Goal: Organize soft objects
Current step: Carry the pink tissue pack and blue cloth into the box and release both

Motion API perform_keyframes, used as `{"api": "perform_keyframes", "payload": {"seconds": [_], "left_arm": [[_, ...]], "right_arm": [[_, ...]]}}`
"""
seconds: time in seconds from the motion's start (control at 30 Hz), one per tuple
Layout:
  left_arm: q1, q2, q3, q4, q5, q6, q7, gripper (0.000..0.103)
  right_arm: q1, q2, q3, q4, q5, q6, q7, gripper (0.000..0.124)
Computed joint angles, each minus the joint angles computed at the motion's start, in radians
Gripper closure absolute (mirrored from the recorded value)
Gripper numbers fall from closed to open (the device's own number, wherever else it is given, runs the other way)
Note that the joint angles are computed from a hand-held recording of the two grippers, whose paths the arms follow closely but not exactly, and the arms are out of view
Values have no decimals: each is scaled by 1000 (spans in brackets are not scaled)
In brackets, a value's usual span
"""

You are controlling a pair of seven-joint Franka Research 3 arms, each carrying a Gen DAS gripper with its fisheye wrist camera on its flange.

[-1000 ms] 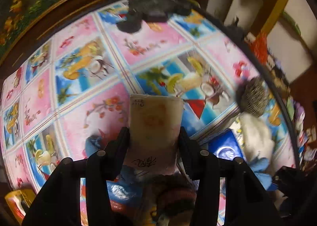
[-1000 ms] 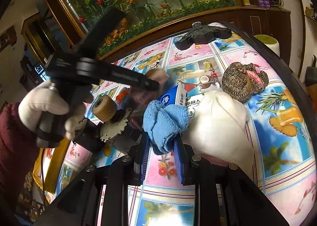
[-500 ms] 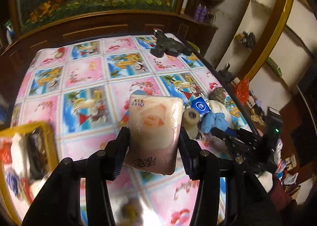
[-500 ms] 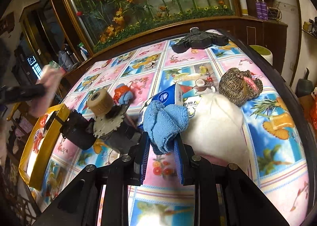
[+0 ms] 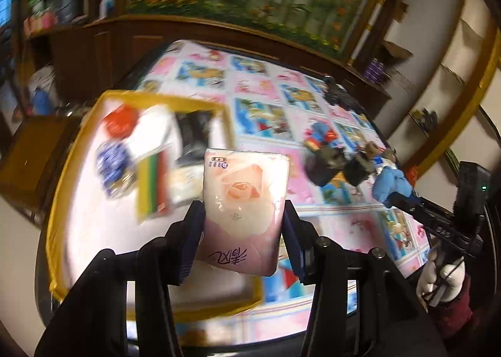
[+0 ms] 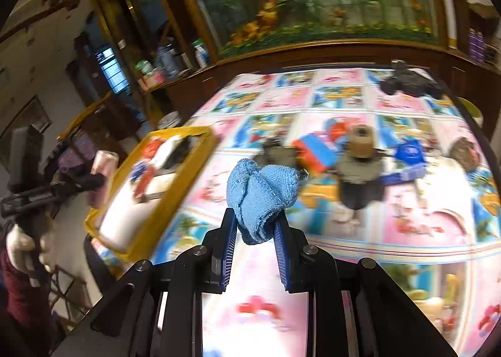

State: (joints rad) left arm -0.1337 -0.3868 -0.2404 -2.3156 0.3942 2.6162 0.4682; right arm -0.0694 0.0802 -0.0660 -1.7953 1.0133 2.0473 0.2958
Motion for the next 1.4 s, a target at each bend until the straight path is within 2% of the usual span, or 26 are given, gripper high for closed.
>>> {"api": "perform_keyframes", "payload": {"seconds": [0.17, 0.37, 0.63, 0.87, 0.93, 1.07, 1.23, 1.3, 1.4], "left_arm": [[23, -107, 23, -160, -25, 24, -72, 56], [61, -139, 57, -246, -48, 38, -74, 55], [118, -109, 78, -259, -54, 66, -61, 53], [133, -168, 83, -328, -71, 181, -76, 50], [146, -200, 68, -345, -68, 198, -91, 50], [182, -294, 14, -389, -53, 203, -169, 45], [219, -380, -66, -430, -38, 230, -319, 45], [226, -381, -105, -408, -20, 201, -362, 44], [206, -331, -148, -321, 25, 88, -373, 43]], "right_arm": [[57, -55, 30, -49, -48, -31, 16, 101], [153, -85, 67, -80, -129, -10, 48, 101], [266, -38, 122, -51, -240, 52, 132, 101], [346, 64, 168, 17, -334, 122, 224, 101], [362, 98, 179, 44, -360, 134, 247, 100], [369, 76, 189, 6, -344, 192, 252, 68], [342, -22, 168, -76, -260, 179, 159, 63], [327, -63, 148, -111, -207, 166, 104, 56], [298, -133, 105, -176, -145, 155, 32, 48]]}}
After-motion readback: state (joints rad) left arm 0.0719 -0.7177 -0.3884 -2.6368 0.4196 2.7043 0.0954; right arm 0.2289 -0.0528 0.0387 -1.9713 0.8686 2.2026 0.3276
